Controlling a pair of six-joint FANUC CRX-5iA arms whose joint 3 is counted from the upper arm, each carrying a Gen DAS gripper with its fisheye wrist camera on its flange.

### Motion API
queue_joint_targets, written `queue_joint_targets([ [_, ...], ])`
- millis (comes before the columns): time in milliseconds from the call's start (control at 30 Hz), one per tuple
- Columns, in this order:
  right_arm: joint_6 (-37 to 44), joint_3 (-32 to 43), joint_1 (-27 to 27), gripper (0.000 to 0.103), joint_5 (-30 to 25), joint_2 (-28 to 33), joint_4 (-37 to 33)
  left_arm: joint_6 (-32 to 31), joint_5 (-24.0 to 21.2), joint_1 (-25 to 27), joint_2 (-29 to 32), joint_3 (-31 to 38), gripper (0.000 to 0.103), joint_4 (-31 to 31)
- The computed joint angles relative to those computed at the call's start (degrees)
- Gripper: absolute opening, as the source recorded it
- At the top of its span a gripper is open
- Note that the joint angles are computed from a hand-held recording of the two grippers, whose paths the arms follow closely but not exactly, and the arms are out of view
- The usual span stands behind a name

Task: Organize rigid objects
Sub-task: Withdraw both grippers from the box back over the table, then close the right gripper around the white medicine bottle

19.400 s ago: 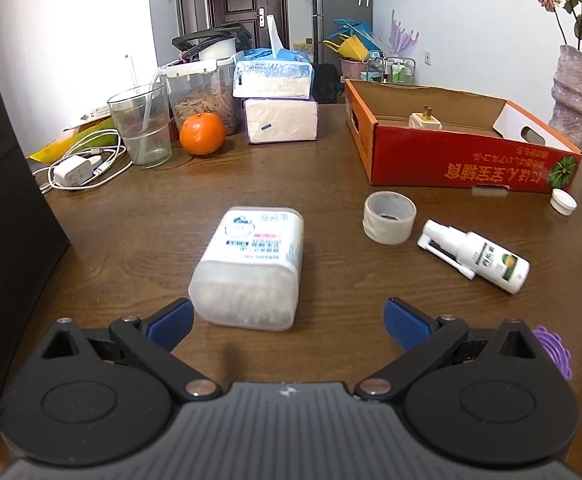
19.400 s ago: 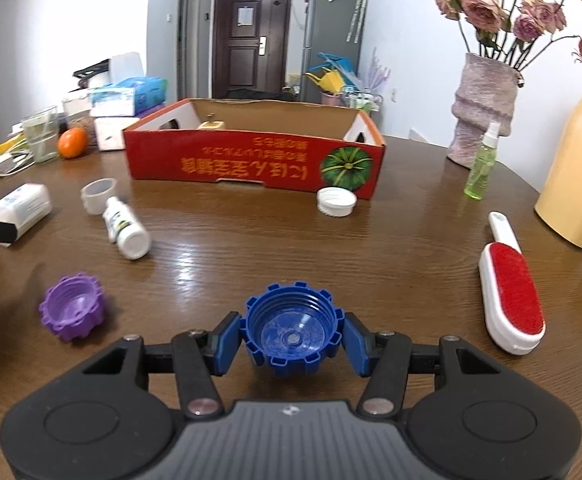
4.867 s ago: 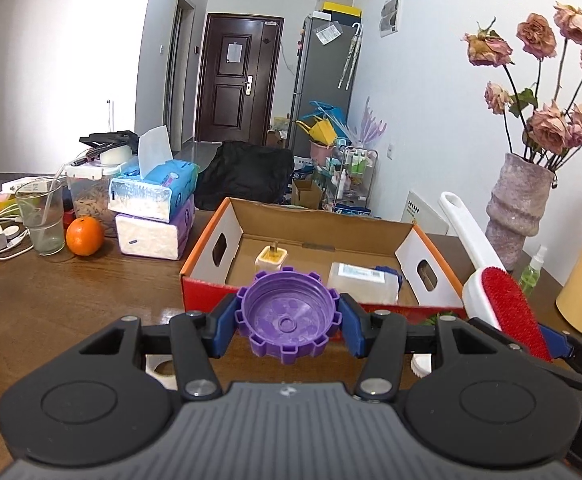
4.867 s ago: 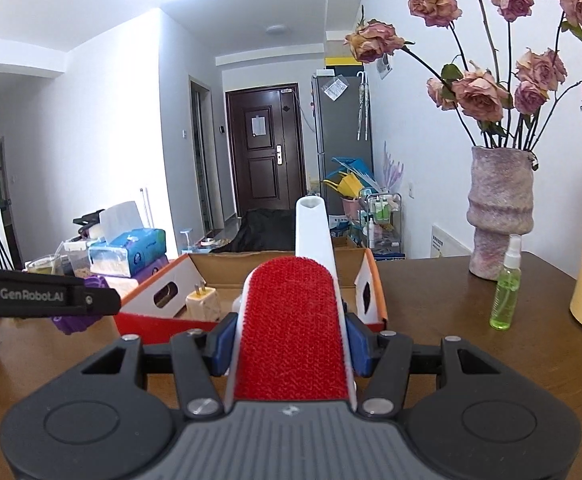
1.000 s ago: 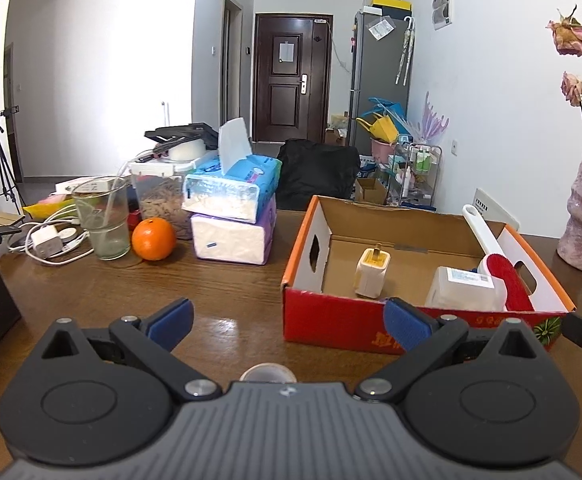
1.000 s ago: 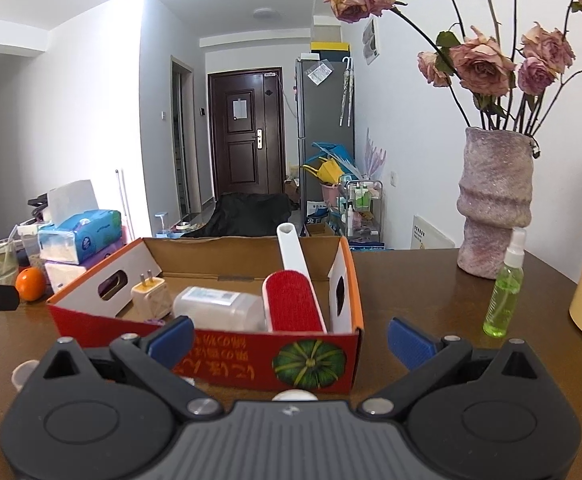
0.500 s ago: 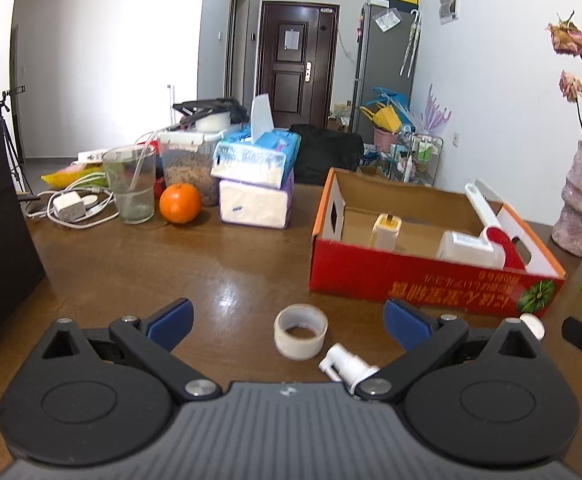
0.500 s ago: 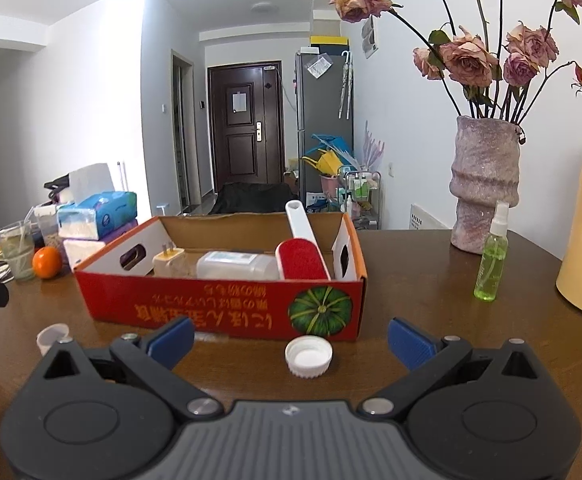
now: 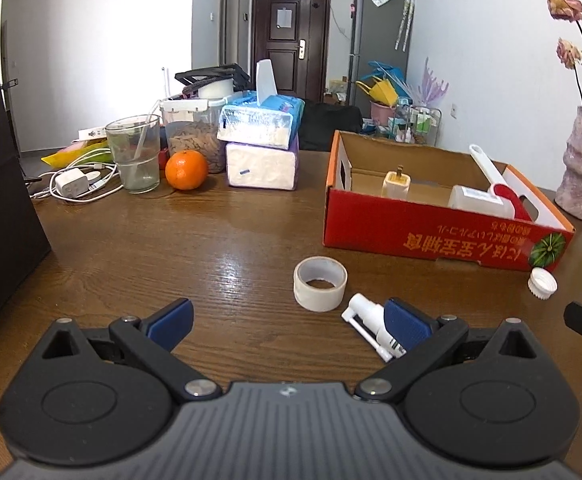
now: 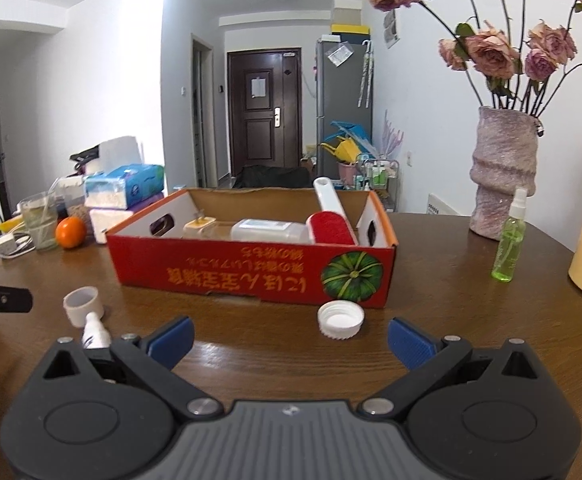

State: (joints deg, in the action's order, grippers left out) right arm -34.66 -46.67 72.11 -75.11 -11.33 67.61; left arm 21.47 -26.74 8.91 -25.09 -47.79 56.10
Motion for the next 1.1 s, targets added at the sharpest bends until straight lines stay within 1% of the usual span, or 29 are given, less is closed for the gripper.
queue_joint_targets([
  [133, 0.0, 0.4, -0.2, 0.103, 2.3, 0.7, 0.8, -2.0, -0.3, 0.4, 0.1, -0.3, 0.103, 0.5],
  [300, 1.6, 1.4, -1.3, 0.103, 7.9, 2.3, 2.4, -4.0, -0.3, 1.1, 0.7, -0.3, 0.103, 1.5],
  [500, 5.1, 4.1, -3.4, 0.102, 13.4, 5.8, 4.6, -4.7, -0.5, 2.5, 1.8, 0.4, 0.103, 1.6],
  [600, 6.9, 5.5, -4.7, 0.101, 16.2, 7.3, 5.5, -5.2, -0.6, 3.1, 2.2, 0.5, 0.103, 2.2],
  [733, 9.7, 7.5, -6.8, 0.095, 19.7, 9.2, 5.2, -5.6, -0.7, 3.7, 2.6, 0.7, 0.103, 2.8],
  [800, 10.8, 8.4, -8.0, 0.094, 21.4, 10.2, 5.0, -5.2, -0.6, 3.9, 3.0, 0.9, 0.103, 2.7],
  [1000, 14.0, 10.4, -10.8, 0.079, 26.1, 12.2, 3.5, -4.4, -0.5, 4.0, 3.6, 1.3, 0.103, 2.4],
  [1067, 15.1, 10.6, -11.6, 0.066, 27.9, 12.4, 2.7, -4.3, -0.5, 4.0, 3.7, 1.3, 0.103, 2.3],
  [1100, 15.6, 10.7, -11.9, 0.062, 28.7, 12.4, 2.4, -4.2, -0.4, 3.9, 3.8, 1.3, 0.103, 2.3],
])
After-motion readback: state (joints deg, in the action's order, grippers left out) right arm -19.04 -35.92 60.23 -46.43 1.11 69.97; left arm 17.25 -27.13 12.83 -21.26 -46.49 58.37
